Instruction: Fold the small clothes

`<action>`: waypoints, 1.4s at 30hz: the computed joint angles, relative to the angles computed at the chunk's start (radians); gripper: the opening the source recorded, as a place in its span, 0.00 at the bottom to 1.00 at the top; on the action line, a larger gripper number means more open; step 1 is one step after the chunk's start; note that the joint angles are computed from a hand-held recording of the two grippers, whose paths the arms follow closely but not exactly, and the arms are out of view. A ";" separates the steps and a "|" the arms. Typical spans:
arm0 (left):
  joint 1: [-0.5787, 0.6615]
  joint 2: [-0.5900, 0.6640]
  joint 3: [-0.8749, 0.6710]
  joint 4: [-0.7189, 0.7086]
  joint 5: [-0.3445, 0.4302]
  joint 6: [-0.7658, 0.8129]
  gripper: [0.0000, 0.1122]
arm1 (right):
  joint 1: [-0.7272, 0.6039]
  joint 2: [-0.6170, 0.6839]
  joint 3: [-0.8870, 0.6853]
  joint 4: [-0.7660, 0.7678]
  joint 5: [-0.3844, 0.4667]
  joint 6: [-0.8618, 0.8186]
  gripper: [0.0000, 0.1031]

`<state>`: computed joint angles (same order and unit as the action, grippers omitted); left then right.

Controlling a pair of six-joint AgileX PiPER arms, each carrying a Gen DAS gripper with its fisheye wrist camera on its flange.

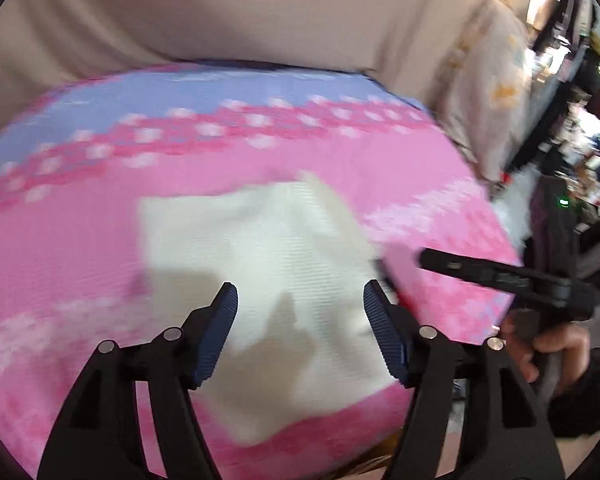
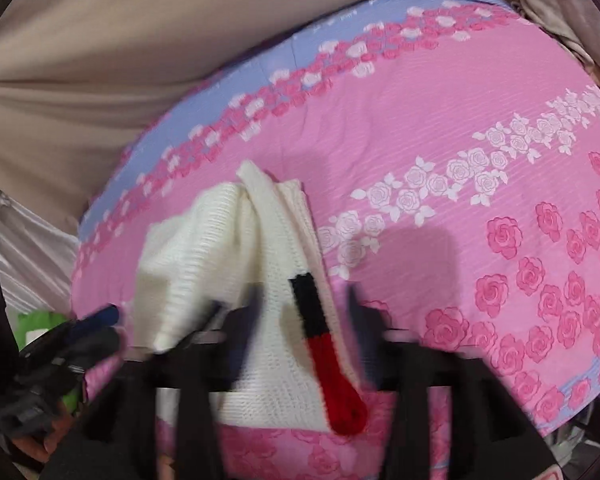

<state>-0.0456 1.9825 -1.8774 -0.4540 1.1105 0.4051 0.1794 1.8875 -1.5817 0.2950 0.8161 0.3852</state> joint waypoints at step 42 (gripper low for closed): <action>-0.012 -0.037 0.460 0.101 -0.153 -0.071 0.19 | 0.071 0.115 -0.104 0.137 0.221 -0.293 0.07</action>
<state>-0.0580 1.9456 -1.4173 -0.3533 0.9570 0.3338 0.2501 2.0025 -1.6858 0.4319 1.0367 0.0924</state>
